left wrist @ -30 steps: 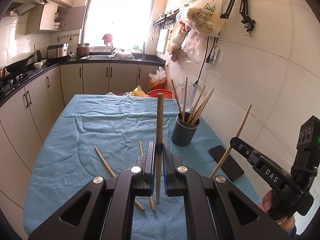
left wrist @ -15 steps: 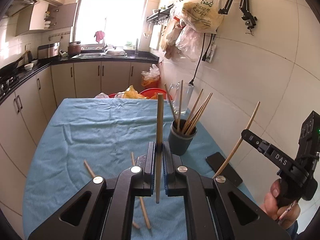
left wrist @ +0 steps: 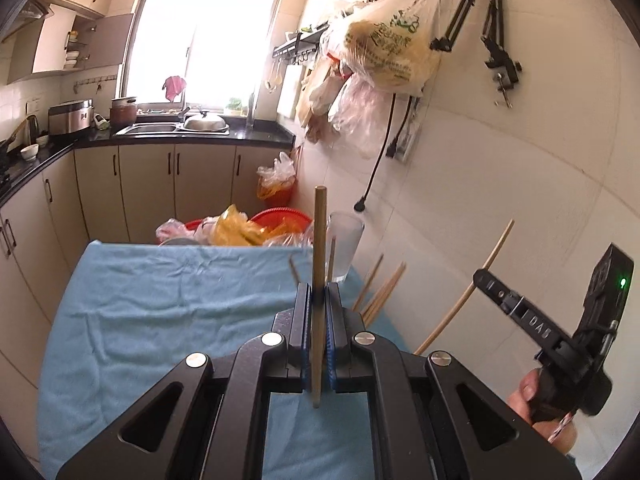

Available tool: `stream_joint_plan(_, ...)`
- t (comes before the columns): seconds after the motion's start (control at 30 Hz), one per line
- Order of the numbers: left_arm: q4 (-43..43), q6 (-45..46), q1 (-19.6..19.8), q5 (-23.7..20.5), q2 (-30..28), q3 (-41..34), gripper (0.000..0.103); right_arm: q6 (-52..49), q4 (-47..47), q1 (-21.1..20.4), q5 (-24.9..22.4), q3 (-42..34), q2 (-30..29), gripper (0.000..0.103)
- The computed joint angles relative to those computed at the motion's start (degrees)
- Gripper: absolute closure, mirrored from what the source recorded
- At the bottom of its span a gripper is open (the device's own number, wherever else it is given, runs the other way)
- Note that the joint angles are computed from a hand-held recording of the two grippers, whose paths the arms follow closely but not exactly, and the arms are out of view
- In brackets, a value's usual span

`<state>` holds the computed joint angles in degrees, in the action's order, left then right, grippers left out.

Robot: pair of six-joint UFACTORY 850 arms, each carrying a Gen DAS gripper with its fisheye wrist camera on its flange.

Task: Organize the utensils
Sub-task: 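Lower the right gripper's chopstick into the cup and open while the left releases its own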

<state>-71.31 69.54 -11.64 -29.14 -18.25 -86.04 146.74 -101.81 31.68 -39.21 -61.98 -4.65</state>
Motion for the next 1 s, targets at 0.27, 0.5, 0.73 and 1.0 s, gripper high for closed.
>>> stream_joint_plan(0.27, 6.5, -11.6, -1.9, -1.0, -10.2, -13.2, 0.097, -2.4, 1.6, -5.5, 4.2, -7.1, -5.7, 0.096)
stream_joint_plan(0.5, 11.8, -16.3, -2.7, -2.1, -15.2, -16.2, 0.097, -5.2, 4.1, -7.9, 8.2, -10.7, -10.9, 0.096)
stream_joint_plan(0.73, 15.1, -18.8, -3.1, -2.2, -18.0, -17.6, 0.097, -6.2, 5.5, -8.3, 11.4, -10.6, -13.4, 0.096)
stream_joint_plan(1.0, 15.0, -18.9, -2.9, -2.1, -18.2, -17.6, 0.096, -5.9, 5.4, -8.9, 13.6, -9.7, -12.6, 0.094)
